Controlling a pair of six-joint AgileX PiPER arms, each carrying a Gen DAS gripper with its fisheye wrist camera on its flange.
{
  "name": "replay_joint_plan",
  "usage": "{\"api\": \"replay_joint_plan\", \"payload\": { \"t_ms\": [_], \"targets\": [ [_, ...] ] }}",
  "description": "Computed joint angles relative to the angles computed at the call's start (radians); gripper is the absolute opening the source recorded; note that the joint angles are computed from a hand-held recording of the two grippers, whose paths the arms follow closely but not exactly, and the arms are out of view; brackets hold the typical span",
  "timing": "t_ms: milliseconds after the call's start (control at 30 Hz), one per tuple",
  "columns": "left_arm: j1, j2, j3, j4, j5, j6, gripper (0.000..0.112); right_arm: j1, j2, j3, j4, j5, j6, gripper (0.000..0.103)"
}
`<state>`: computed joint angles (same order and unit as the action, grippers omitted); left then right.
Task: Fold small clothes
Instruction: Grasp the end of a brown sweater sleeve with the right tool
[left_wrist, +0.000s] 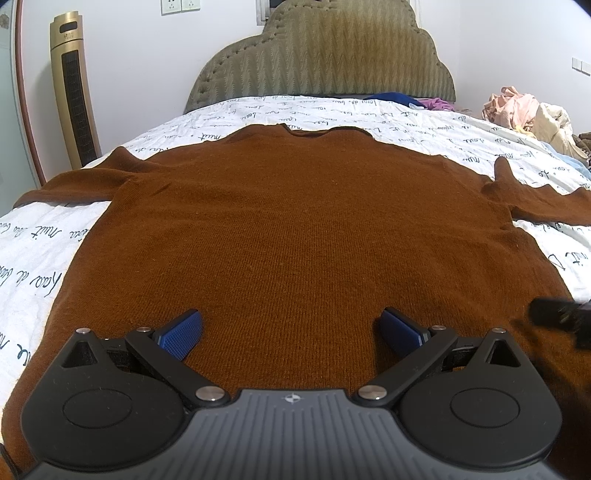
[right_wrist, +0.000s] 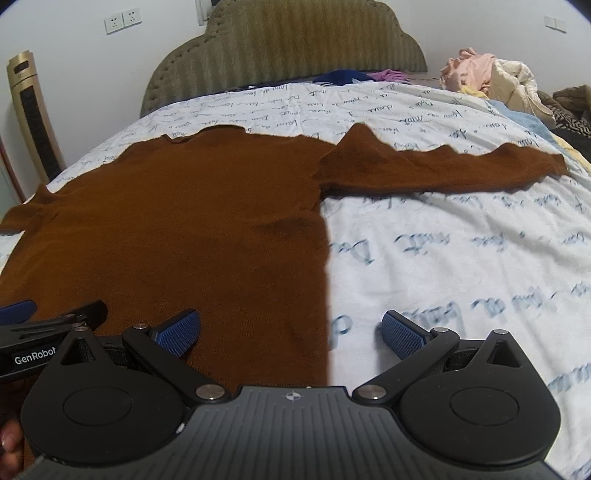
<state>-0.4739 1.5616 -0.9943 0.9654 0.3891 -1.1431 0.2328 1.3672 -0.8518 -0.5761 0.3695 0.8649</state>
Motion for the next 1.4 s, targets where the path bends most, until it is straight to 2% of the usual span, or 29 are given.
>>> {"api": "replay_joint_plan", "payload": {
  "t_ms": [133, 233, 333, 400, 467, 500, 633, 733, 900, 967, 1100, 1233, 1300, 1400],
  "targets": [
    [0.002, 0.003, -0.007, -0.011, 0.002, 0.012, 0.103, -0.155, -0.028, -0.040, 0.311, 0.002, -0.400, 0.103],
    [0.001, 0.003, -0.008, -0.014, 0.002, 0.015, 0.103, -0.310, -0.011, -0.097, 0.602, 0.017, -0.700, 0.103],
    [0.001, 0.002, -0.009, -0.017, 0.003, 0.019, 0.103, -0.486, 0.037, -0.173, 0.902, 0.081, -1.000, 0.103],
    [0.003, 0.000, -0.014, -0.041, 0.006, 0.043, 0.103, -0.612, 0.091, -0.240, 1.101, 0.156, -1.195, 0.103],
    [0.006, -0.008, -0.022, -0.098, 0.004, 0.111, 0.103, -0.732, 0.156, -0.292, 1.301, 0.228, -1.364, 0.103],
    [0.009, -0.011, -0.030, -0.145, 0.001, 0.165, 0.103, -0.770, 0.180, -0.306, 1.364, 0.237, -1.412, 0.103],
    [0.012, -0.006, -0.088, -0.346, 0.010, 0.349, 0.103, -0.858, 0.282, -0.423, 1.395, 0.247, -1.403, 0.103],
    [-0.014, 0.026, -0.166, -0.409, 0.035, 0.394, 0.103, -0.909, 0.372, -0.532, 1.421, 0.284, -1.388, 0.103],
    [-0.066, 0.182, -0.437, -0.586, 0.158, 0.553, 0.103, -0.965, 0.519, -0.699, 1.506, 0.342, -1.364, 0.103],
    [-0.100, 0.251, -0.541, -0.580, 0.190, 0.548, 0.103, -0.974, 0.575, -0.762, 1.509, 0.360, -1.307, 0.102],
    [-0.177, 0.410, -0.764, -0.505, 0.257, 0.525, 0.103, -0.984, 0.639, -0.813, 1.568, 0.355, -1.316, 0.102],
    [-0.210, 0.542, -0.954, -0.508, 0.344, 0.545, 0.103, -0.984, 0.705, -0.897, 1.559, 0.369, -1.291, 0.101],
    [-0.214, 0.597, -1.031, -0.530, 0.371, 0.541, 0.103, -0.989, 0.734, -0.929, 1.568, 0.367, -1.290, 0.096],
    [-0.223, 0.707, -1.205, -0.554, 0.452, 0.544, 0.103, -1.007, 0.765, -0.946, 1.628, 0.372, -1.302, 0.087]
  ]
}}
